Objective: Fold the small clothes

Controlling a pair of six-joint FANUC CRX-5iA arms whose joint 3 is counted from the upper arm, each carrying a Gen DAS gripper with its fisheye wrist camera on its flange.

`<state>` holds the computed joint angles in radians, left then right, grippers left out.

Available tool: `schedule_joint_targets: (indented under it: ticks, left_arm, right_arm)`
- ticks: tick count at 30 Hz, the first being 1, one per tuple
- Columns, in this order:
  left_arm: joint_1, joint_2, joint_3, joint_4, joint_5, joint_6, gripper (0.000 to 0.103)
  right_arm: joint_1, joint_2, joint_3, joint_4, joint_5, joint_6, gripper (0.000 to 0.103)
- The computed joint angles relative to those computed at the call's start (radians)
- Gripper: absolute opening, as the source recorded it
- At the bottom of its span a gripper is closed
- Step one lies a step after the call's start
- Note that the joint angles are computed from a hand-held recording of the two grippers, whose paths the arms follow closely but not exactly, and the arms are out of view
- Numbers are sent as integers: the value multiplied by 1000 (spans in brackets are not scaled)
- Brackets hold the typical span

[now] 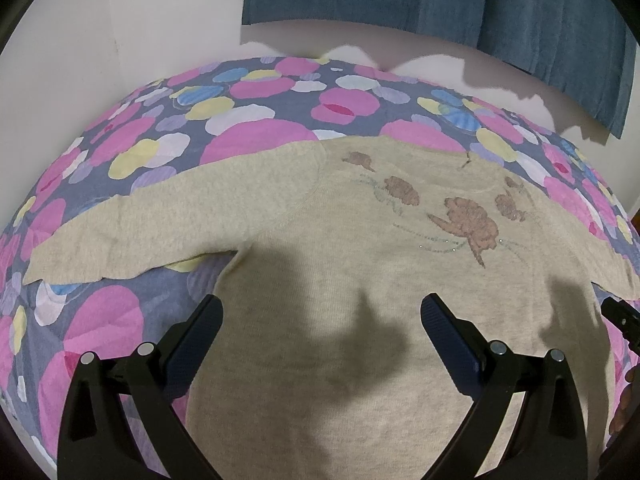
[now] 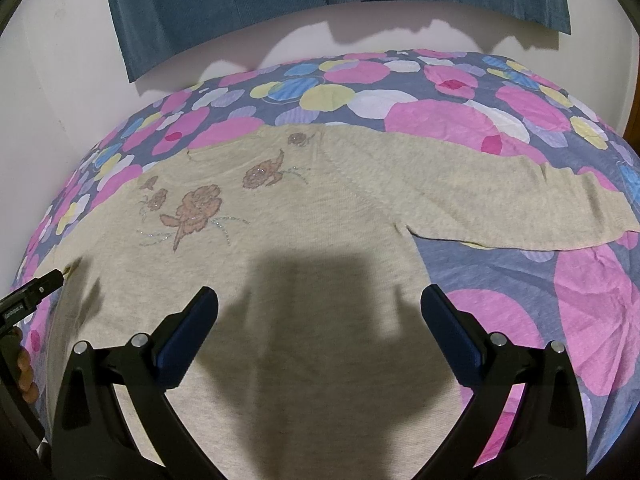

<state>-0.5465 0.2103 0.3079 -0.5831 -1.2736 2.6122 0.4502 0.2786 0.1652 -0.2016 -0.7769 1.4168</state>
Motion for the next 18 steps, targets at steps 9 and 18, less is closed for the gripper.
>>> schedule_joint_targets:
  ticks: [9,18]
  left_arm:
    - [17,-24,-32,14,38,16,99]
    - [80,-60,-90,96,118,-31,99]
  right_arm:
    - [-2,4,4,0,1,-9,101]
    - [-96,21,46,-83,-4,22,101]
